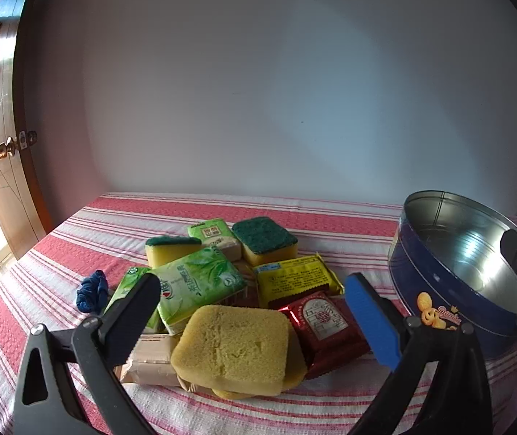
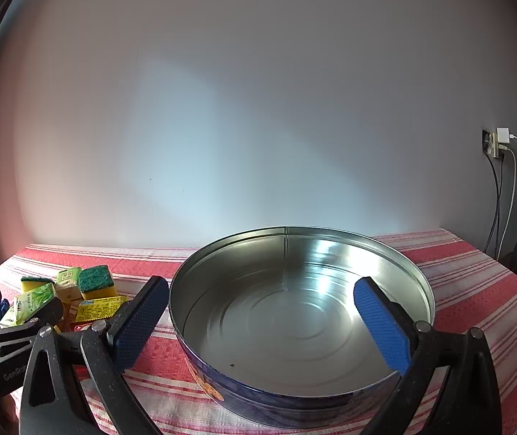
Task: Organize objects
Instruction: 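Grasp the blue cloth with the left tool while the right tool grasps the large yellow sponge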
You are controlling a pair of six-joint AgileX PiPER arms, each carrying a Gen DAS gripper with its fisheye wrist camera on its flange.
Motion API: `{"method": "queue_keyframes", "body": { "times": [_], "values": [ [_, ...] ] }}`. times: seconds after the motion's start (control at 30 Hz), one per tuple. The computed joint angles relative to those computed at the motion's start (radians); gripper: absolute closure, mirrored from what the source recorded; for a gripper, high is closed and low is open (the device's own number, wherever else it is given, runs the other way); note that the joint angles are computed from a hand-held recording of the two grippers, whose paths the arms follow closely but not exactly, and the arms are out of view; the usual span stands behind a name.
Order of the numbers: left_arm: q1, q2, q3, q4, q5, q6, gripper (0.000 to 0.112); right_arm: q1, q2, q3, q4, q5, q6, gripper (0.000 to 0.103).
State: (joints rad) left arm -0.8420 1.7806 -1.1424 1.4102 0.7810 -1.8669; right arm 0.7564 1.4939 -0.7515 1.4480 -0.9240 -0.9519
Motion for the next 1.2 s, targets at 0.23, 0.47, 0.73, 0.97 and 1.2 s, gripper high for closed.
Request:
{"method": "queue_keyframes", "body": {
  "times": [0.23,0.47,0.73,0.97,1.2],
  "values": [
    [0.008,-0.018,0.012,-0.003,-0.019,-0.007,0.01,-0.01,0.007,-0.023,0.012,0.017,-0.013,0.001],
    [0.038,-0.042,0.027,0.005,-0.034,-0.012,0.01,-0.003,0.004,-0.027,-0.002,0.03,-0.031,0.001],
    [0.158,-0.118,0.109,0.071,-0.073,-0.043,0.01,0.013,0.009,-0.046,-0.022,0.098,-0.044,0.001],
    [0.374,-0.149,0.162,-0.011,-0.2,0.102,0.01,0.026,0.037,-0.097,-0.025,0.269,-0.08,0.001],
    [0.534,-0.112,0.134,-0.265,-0.324,0.37,0.012,0.028,0.11,-0.213,0.072,0.491,-0.205,0.001]
  ]
}}
